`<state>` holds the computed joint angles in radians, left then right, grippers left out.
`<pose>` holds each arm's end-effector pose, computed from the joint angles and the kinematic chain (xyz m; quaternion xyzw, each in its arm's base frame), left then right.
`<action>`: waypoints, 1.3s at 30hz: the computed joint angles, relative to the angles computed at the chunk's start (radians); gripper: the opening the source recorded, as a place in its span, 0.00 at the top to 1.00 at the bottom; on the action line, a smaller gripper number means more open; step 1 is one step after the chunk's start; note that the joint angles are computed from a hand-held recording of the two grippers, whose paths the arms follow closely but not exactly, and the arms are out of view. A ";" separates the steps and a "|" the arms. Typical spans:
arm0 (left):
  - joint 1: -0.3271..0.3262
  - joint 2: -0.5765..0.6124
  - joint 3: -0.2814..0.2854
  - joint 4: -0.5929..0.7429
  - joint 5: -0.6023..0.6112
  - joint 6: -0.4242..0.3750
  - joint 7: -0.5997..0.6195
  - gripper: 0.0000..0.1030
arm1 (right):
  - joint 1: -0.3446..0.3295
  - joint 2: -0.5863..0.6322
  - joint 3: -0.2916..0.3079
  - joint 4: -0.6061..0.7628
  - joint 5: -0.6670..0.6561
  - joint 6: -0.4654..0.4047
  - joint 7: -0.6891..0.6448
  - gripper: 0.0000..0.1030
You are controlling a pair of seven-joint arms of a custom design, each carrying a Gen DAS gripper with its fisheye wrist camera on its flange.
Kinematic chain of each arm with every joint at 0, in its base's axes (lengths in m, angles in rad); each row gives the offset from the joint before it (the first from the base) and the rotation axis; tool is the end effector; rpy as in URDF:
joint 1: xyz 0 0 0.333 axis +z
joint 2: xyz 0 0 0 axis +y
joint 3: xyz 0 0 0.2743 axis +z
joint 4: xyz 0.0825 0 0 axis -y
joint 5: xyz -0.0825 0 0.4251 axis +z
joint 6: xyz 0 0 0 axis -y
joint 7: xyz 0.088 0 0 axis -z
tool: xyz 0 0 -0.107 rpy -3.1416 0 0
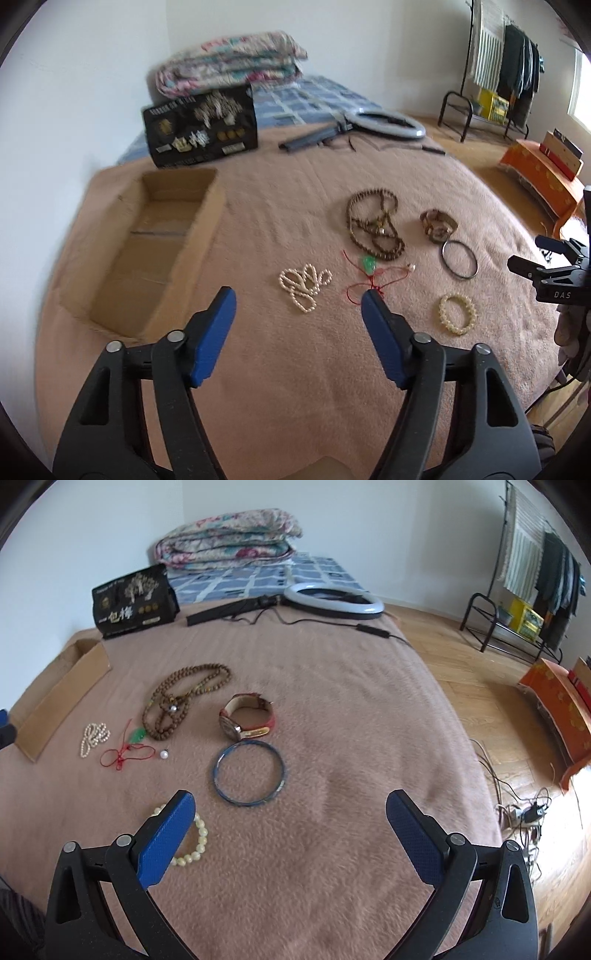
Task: Organize jewelry
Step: 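Grasp the white pearl necklace with the left tool while the right tool grasps the blue bangle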
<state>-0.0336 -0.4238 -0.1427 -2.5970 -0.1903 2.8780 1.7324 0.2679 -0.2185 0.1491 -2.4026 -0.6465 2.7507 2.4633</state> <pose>0.4898 -0.0750 0.4173 -0.6009 0.7210 -0.2628 0.2235 0.4869 0.2424 0.3896 -0.6870 0.6444 -0.2451 0.2296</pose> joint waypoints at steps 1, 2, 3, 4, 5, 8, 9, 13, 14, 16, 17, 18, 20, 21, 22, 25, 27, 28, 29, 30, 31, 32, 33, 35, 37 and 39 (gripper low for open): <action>0.000 0.021 -0.001 0.013 0.004 -0.005 0.004 0.37 | 0.000 0.019 -0.001 0.013 0.003 0.000 -0.009 0.01; -0.006 0.048 0.003 0.029 0.002 -0.009 0.014 0.39 | 0.002 0.032 -0.005 0.023 0.009 0.000 -0.020 0.01; -0.005 0.065 0.002 0.040 0.004 -0.011 0.015 0.40 | 0.005 0.052 -0.009 0.034 0.019 0.007 -0.031 0.01; -0.002 0.090 -0.001 0.056 0.009 -0.016 0.013 0.40 | 0.007 0.064 -0.014 0.040 0.026 0.014 -0.040 0.01; 0.004 0.112 -0.006 0.071 0.017 -0.020 0.004 0.41 | 0.011 0.080 -0.019 0.048 0.040 0.023 -0.054 0.01; 0.009 0.177 -0.008 0.110 0.024 -0.027 -0.017 0.42 | 0.018 0.120 -0.030 0.071 0.068 0.035 -0.088 0.01; 0.017 0.203 -0.015 0.127 0.041 -0.031 -0.037 0.42 | 0.021 0.133 -0.033 0.078 0.078 0.040 -0.097 0.01; 0.009 0.274 -0.006 0.174 0.045 -0.037 -0.047 0.43 | 0.032 0.177 -0.045 0.104 0.131 0.052 -0.147 0.01; 0.006 0.290 -0.002 0.186 0.039 -0.041 -0.047 0.43 | 0.034 0.188 -0.048 0.110 0.146 0.055 -0.160 0.01; 0.004 0.321 0.004 0.211 0.025 -0.048 -0.055 0.43 | 0.038 0.202 -0.052 0.116 0.170 0.064 -0.179 0.01; 0.003 0.333 0.007 0.220 0.019 -0.049 -0.056 0.43 | 0.039 0.210 -0.054 0.121 0.178 0.067 -0.186 0.01; 0.002 0.343 0.008 0.228 0.016 -0.050 -0.060 0.43 | 0.040 0.220 -0.056 0.127 0.187 0.069 -0.193 0.01; 0.000 0.368 0.012 0.246 0.006 -0.049 -0.056 0.43 | 0.043 0.234 -0.057 0.137 0.205 0.070 -0.216 0.01; -0.001 0.375 0.012 0.251 0.008 -0.049 -0.059 0.43 | 0.044 0.240 -0.058 0.141 0.211 0.071 -0.227 0.01; -0.001 0.387 0.012 0.259 0.013 -0.048 -0.061 0.43 | 0.046 0.250 -0.059 0.151 0.215 0.065 -0.238 0.01; -0.001 0.416 0.014 0.278 0.028 -0.045 -0.073 0.43 | 0.052 0.278 -0.061 0.178 0.219 0.046 -0.256 0.01; -0.002 0.428 0.015 0.286 0.032 -0.046 -0.077 0.47 | 0.055 0.294 -0.064 0.194 0.223 0.037 -0.263 0.01; -0.002 0.434 0.017 0.289 0.042 -0.043 -0.088 0.48 | 0.057 0.303 -0.066 0.204 0.219 0.028 -0.262 0.01; -0.002 0.438 0.017 0.293 0.041 -0.042 -0.088 0.49 | 0.060 0.310 -0.068 0.212 0.212 0.022 -0.260 0.01; -0.001 0.443 0.018 0.297 0.030 -0.040 -0.080 0.51 | 0.061 0.313 -0.070 0.214 0.209 0.022 -0.259 0.01; -0.001 0.447 0.018 0.301 0.026 -0.038 -0.078 0.52 | 0.063 0.320 -0.071 0.221 0.205 0.017 -0.261 0.01; -0.001 0.450 0.018 0.303 0.018 -0.038 -0.075 0.57 | 0.064 0.327 -0.072 0.231 0.202 0.011 -0.265 0.01; -0.001 0.454 0.018 0.308 0.004 -0.039 -0.067 0.60 | 0.066 0.330 -0.072 0.235 0.199 0.008 -0.266 0.01; 0.000 0.461 0.018 0.316 -0.021 -0.039 -0.052 0.68 | 0.066 0.339 -0.073 0.247 0.206 0.004 -0.278 0.01; 0.001 0.462 0.015 0.317 -0.051 -0.038 -0.023 0.77 | 0.064 0.343 -0.071 0.250 0.228 0.006 -0.294 0.01; -0.001 0.460 0.014 0.316 -0.066 -0.039 -0.008 0.86 | 0.062 0.343 -0.071 0.249 0.247 0.010 -0.307 0.01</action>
